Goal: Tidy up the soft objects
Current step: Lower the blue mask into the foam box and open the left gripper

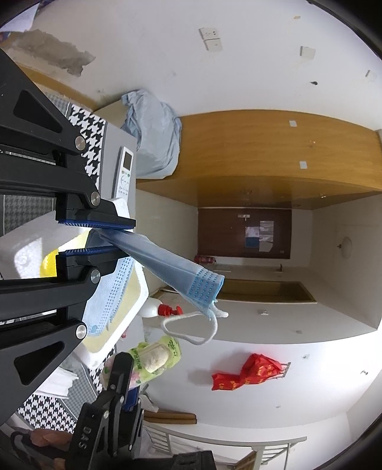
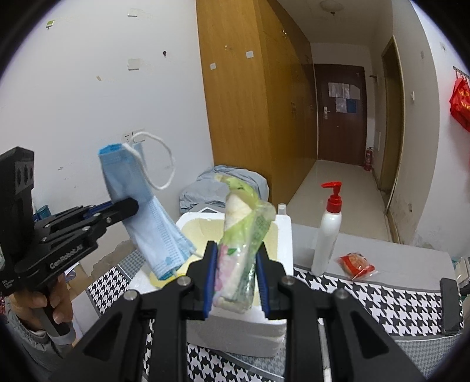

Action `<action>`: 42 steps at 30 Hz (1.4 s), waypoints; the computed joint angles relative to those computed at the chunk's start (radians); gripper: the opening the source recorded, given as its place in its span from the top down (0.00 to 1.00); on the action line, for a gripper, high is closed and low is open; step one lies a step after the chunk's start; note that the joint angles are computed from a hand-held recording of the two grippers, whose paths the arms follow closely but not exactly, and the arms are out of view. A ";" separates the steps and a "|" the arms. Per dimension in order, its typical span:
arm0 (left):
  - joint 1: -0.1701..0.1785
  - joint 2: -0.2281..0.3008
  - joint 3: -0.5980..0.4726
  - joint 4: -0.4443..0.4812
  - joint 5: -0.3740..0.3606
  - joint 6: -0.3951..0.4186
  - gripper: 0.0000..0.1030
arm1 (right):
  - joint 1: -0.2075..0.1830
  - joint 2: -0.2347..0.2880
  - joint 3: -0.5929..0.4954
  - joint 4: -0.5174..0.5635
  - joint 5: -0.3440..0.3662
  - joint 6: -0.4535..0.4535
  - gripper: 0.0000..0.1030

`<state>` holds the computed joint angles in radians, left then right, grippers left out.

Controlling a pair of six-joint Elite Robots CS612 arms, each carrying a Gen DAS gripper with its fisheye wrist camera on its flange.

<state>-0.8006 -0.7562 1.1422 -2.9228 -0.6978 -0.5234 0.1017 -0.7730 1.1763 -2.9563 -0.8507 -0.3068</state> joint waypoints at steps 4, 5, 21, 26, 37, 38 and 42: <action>0.010 0.018 -0.033 0.030 -0.039 -0.004 0.88 | -0.009 -0.007 0.016 -0.034 -0.016 0.026 0.72; 0.012 0.023 -0.042 0.035 -0.050 -0.003 0.88 | -0.012 -0.011 0.024 -0.050 -0.024 0.035 0.72; 0.022 0.069 -0.136 0.133 -0.052 -0.009 0.32 | -0.025 -0.014 0.049 -0.114 -0.067 0.093 0.72; 0.006 0.067 -0.125 0.105 0.046 0.015 0.01 | -0.025 -0.014 0.051 -0.115 -0.072 0.095 0.72; -0.015 0.039 -0.069 0.035 0.088 0.050 0.01 | -0.022 -0.017 0.052 -0.110 -0.069 0.077 0.72; -0.017 0.034 -0.060 0.023 0.097 0.047 0.01 | -0.021 -0.017 0.052 -0.111 -0.068 0.075 0.72; -0.026 0.015 -0.022 -0.014 0.129 0.050 0.01 | -0.018 -0.015 0.049 -0.108 -0.070 0.074 0.72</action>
